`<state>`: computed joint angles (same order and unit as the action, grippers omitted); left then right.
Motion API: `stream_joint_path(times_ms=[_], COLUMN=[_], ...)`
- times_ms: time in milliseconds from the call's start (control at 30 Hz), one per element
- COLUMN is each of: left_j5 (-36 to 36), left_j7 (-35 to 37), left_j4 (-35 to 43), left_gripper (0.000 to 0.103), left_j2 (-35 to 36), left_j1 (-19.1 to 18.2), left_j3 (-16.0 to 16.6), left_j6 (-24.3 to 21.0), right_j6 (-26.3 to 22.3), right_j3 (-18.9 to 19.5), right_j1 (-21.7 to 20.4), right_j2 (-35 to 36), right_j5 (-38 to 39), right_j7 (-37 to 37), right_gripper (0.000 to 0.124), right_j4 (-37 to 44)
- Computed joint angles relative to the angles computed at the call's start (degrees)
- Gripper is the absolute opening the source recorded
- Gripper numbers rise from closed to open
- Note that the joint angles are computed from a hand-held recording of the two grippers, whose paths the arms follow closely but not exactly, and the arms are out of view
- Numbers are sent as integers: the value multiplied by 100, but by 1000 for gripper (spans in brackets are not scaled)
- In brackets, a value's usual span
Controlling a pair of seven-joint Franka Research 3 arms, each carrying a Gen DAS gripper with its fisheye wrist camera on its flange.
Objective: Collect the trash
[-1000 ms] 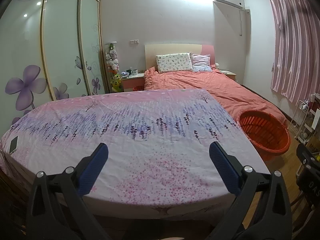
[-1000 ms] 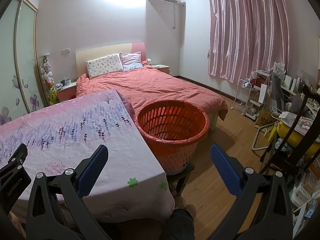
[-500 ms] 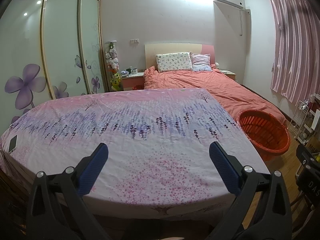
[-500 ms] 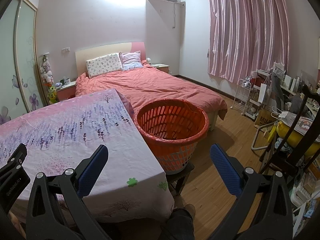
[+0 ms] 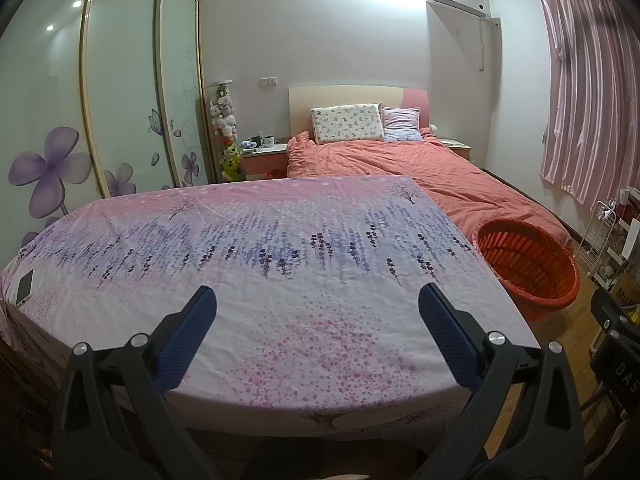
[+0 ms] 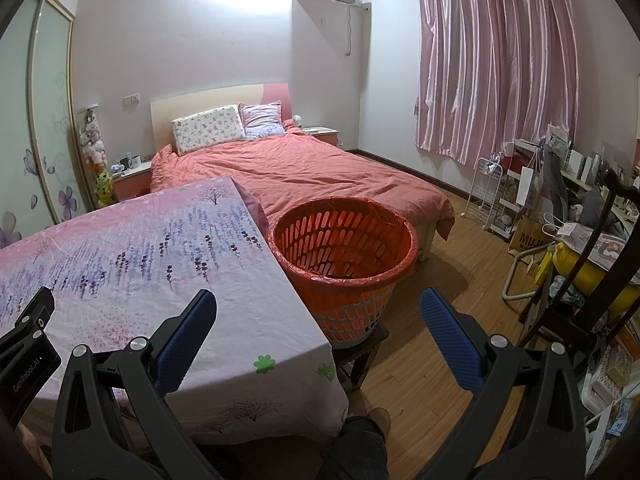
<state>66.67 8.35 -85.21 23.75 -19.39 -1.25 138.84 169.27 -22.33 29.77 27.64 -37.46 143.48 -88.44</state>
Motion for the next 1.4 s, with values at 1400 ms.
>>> stream_joint_path(times_ms=[1400], left_j5=[-48], left_j7=[18], left_j4=[94], left_gripper=[99], left_j2=[81], left_j1=[-52], left_j3=[15], left_j6=[-15], right_j6=[-43], right_j3=[35], right_j1=[-19], right_j2=[10], right_j5=[99], right_j7=[-97], right_gripper=[101], right_j4=[31])
